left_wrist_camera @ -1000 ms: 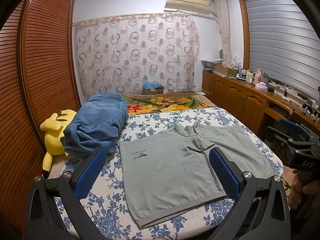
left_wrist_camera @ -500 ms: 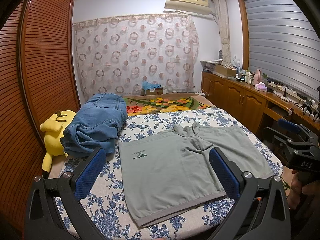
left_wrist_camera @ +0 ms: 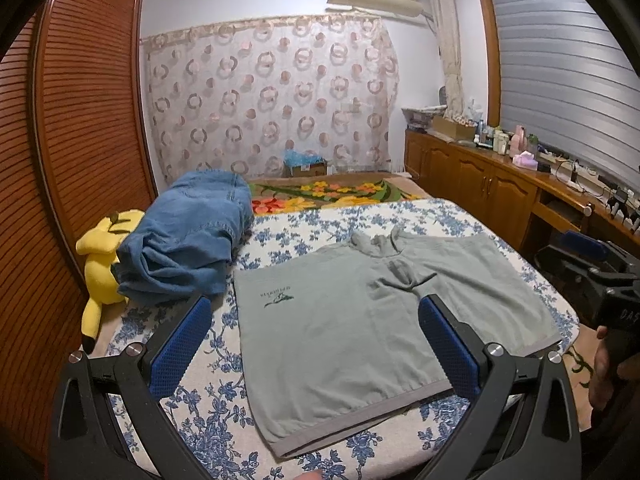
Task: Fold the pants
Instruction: 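Lower the right tool to the sweatshirt's side edge and close on it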
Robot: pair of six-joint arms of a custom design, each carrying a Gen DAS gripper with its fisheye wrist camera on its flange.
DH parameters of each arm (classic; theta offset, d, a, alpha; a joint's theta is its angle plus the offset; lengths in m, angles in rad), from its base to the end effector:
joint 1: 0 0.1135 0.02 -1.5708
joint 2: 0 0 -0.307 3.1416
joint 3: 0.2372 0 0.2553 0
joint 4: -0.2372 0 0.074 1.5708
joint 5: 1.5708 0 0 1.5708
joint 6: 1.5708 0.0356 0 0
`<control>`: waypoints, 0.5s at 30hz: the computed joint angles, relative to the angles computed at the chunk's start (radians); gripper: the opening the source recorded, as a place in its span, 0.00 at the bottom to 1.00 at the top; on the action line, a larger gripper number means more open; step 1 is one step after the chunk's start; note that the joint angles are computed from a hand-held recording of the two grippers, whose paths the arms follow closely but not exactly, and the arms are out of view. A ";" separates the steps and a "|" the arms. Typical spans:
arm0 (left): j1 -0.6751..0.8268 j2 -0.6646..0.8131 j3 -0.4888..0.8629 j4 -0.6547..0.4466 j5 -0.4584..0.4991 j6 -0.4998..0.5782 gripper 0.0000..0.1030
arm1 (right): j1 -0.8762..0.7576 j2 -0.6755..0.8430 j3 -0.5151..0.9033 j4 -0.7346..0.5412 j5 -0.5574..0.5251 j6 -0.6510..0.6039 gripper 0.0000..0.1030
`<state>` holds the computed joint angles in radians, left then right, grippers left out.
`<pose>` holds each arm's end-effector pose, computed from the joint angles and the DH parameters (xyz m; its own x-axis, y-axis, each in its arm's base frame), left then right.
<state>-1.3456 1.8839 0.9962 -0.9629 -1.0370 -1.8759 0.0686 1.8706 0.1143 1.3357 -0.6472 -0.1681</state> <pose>0.0951 -0.2781 0.1624 -0.4592 -0.1687 -0.8721 -0.3696 0.9291 0.0149 0.2154 0.0363 0.1100 -0.3006 -0.1544 -0.9412 -0.6634 0.7428 0.0900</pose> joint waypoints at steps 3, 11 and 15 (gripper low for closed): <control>0.029 -0.008 -0.060 0.137 0.023 0.088 1.00 | 0.004 -0.004 0.031 -0.069 0.003 -0.028 0.99; 0.086 -0.011 -0.154 0.394 0.083 0.267 1.00 | 0.012 0.011 0.105 -0.194 0.057 -0.081 0.99; 0.109 -0.009 -0.197 0.493 0.112 0.324 1.00 | -0.018 0.005 0.157 -0.293 0.029 -0.114 0.99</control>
<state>-1.2365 1.8752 0.7992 -0.4697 -0.9250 -1.5520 0.0502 1.8753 0.2711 1.0431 -0.6177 -0.2818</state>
